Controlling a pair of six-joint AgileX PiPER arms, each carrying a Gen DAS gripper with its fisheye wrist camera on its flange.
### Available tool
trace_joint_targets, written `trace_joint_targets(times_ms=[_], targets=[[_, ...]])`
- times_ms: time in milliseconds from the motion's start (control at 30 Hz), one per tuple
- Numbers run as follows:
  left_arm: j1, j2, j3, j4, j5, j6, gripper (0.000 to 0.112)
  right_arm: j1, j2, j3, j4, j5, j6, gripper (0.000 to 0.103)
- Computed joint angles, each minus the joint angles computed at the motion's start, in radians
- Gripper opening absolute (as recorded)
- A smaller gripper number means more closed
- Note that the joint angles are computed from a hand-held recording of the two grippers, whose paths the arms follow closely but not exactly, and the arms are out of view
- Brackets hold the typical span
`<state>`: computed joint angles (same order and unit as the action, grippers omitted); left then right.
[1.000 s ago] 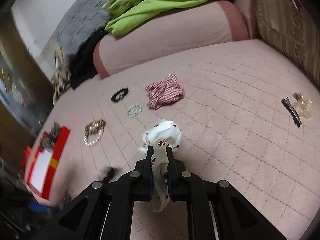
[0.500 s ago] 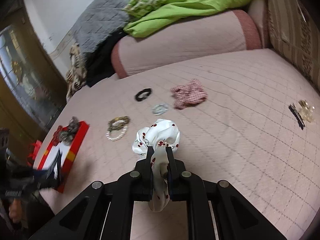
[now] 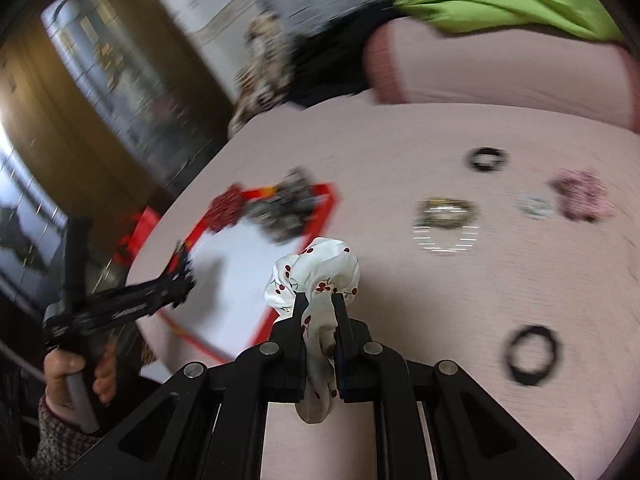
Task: Organize jewelry
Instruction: 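Carry the claw clip and white cherry scrunchie to the tray and release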
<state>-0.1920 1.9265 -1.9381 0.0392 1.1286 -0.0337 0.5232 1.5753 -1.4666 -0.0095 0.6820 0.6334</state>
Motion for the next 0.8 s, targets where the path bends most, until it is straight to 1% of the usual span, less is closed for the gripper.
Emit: trace_joint_targets(times_ms=[33,100,133,167,267,367,500,633,667,700,733,767,800], targets=[[0.013,0.007,0.004,0.022,-0.011,-0.013,0.043,0.031,0.058,-0.071,-0.008,0.024,-0.004,0.012],[0.036,0.022,0.012,0.065,-0.034,-0.048,0.043,0.064,0.139,-0.167,-0.011,0.055,-0.015,0.012],[0.050,0.025,0.019,0.069,-0.041,-0.054,0.043,0.083,0.197,-0.240,-0.015,0.083,-0.022,0.012],[0.059,0.025,0.026,0.070,-0.045,-0.062,0.043,0.094,0.228,-0.277,-0.015,0.096,-0.025,0.012],[0.101,0.057,0.004,0.034,-0.042,-0.068,0.043,0.119,0.356,-0.444,-0.014,0.175,-0.045,0.012],[0.124,0.062,0.013,0.003,-0.051,-0.056,0.043,0.140,0.466,-0.590,-0.034,0.259,-0.054,0.012],[0.127,0.061,0.039,0.016,-0.087,-0.072,0.043,0.141,0.542,-0.676,-0.016,0.301,-0.052,0.013],[0.141,0.057,0.048,-0.021,-0.105,-0.061,0.043,0.148,0.565,-0.687,-0.020,0.308,-0.041,0.014],[0.145,0.053,0.053,-0.032,-0.112,-0.054,0.044,0.154,0.568,-0.689,-0.036,0.312,-0.030,0.017],[0.148,0.052,0.056,-0.040,-0.120,-0.049,0.045,0.155,0.566,-0.681,-0.041,0.307,-0.023,0.023],[0.149,0.048,0.061,-0.048,-0.127,-0.046,0.047,0.156,0.560,-0.668,-0.043,0.299,-0.015,0.026],[0.152,0.041,0.070,-0.056,-0.136,-0.044,0.050,0.157,0.566,-0.681,-0.048,0.304,-0.006,0.037],[0.154,0.033,0.080,-0.063,-0.147,-0.043,0.051,0.160,0.560,-0.672,-0.060,0.301,0.008,0.050]])
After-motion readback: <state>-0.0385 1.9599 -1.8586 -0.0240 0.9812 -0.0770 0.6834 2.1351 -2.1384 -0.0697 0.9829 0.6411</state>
